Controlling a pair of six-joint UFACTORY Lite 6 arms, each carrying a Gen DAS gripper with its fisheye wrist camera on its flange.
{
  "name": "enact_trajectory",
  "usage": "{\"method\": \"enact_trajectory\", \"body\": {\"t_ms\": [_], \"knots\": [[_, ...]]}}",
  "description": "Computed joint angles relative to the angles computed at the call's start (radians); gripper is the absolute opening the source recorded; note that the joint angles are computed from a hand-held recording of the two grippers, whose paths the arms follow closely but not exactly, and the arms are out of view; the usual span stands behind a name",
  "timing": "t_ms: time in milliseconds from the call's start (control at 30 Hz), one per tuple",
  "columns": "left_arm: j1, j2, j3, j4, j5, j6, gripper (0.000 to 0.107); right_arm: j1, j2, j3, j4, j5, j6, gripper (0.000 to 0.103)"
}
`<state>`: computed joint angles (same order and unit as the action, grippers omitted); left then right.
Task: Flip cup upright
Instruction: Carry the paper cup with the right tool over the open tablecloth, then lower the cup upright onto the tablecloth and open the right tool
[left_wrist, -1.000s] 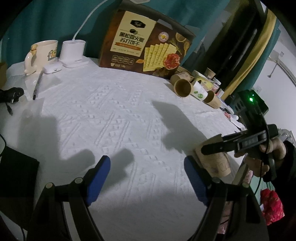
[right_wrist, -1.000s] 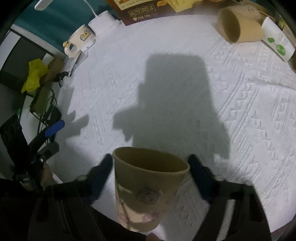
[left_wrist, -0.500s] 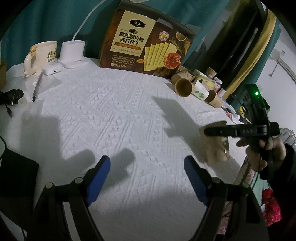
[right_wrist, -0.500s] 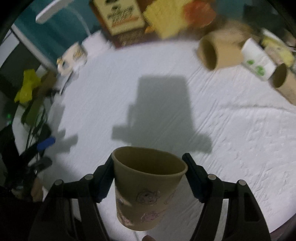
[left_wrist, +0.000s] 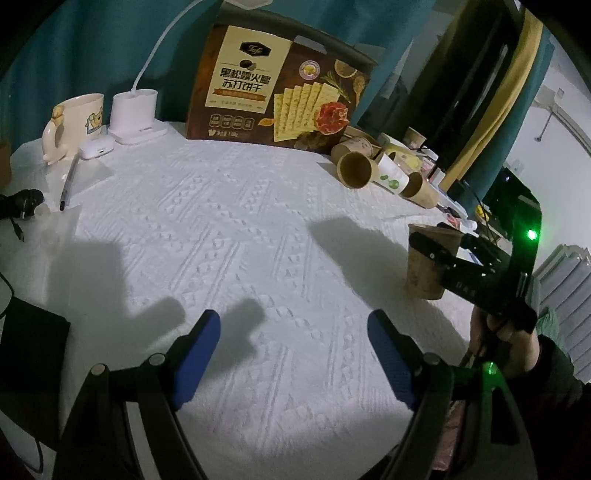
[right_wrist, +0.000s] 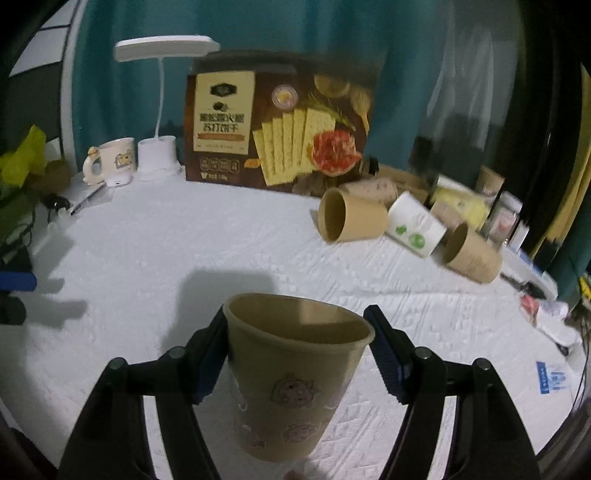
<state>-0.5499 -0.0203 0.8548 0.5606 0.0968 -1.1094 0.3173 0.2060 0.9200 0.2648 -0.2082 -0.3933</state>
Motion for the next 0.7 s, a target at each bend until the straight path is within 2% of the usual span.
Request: {"method": "enact_trajectory", "body": {"t_ms": [133,300,500,700], "knots": [[-0.018,0.005,0.001,0.099,0.011,-0.121,0.082,0.021,-0.059,-0.094,0.055,-0.085,-0.034,0.068],[-0.039,0.020,0.020,0.185,0.024,-0.225,0.082,0.014,-0.151,-0.208,0.002,-0.124,0.049,0.069],[-0.078,0.052,0.070,0.257,0.060,-0.288,0.082,0.007,-0.201,-0.267,-0.037,-0.098,0.124,0.070],[-0.140,0.088,0.117,0.352,0.129,-0.390,0.082,-0.024,-0.229,-0.314,-0.196,-0.071,0.351,0.073]]}}
